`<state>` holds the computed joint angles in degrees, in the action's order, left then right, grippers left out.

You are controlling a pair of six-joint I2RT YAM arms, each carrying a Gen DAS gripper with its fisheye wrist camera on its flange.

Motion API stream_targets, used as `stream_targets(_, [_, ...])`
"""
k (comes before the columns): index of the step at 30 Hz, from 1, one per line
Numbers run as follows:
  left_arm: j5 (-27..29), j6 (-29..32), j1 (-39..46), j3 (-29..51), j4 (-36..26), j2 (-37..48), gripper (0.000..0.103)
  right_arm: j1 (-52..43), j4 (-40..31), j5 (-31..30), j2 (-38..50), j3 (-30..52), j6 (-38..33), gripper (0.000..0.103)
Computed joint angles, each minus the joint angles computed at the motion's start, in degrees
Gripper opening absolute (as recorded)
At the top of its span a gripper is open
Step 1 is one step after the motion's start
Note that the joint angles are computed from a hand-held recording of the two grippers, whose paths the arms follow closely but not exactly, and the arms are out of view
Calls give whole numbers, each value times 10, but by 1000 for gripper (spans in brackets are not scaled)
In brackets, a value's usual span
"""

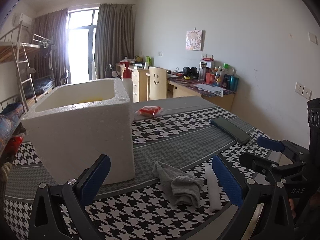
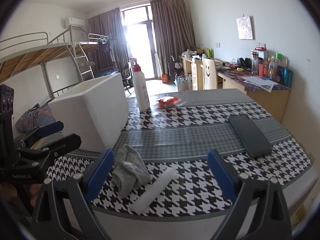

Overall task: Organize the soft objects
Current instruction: 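Move both tools toward the grey cloth and white foam tube on the table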

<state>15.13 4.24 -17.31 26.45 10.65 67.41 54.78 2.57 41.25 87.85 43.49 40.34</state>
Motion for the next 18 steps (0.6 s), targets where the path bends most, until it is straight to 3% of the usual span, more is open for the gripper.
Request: stream_targets(18, [-10, -16, -34, 21, 12, 81, 102, -7, -19, -32, 4, -17, 32, 96])
